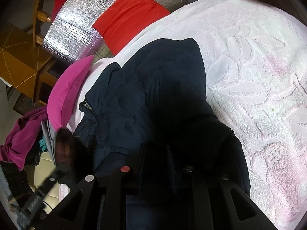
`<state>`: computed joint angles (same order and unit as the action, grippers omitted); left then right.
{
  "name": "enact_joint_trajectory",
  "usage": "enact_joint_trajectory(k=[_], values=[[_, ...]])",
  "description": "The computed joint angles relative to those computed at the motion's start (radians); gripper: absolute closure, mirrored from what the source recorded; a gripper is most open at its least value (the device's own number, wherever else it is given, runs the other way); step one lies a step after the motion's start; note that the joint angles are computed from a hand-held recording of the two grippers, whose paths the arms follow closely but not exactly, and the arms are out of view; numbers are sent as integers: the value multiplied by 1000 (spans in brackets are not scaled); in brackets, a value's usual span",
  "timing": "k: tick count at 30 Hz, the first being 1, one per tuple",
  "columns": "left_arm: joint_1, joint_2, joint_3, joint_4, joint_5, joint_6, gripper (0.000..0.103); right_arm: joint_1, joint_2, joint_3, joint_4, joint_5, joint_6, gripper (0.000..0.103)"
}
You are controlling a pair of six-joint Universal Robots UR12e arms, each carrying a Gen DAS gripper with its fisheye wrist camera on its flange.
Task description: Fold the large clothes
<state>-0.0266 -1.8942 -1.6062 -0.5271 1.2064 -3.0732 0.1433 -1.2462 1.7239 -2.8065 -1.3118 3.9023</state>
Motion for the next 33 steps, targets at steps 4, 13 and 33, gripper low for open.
enact_joint_trajectory(k=[4, 13, 33], values=[[51, 31, -19, 29, 55, -57, 68, 1, -2, 1, 4, -2, -5, 79], [206, 60, -71, 144, 118, -325, 20, 11, -24, 32, -143, 26, 11, 33], [324, -208, 61, 292, -257, -842, 54, 83, 59, -61, -36, 93, -210, 71]])
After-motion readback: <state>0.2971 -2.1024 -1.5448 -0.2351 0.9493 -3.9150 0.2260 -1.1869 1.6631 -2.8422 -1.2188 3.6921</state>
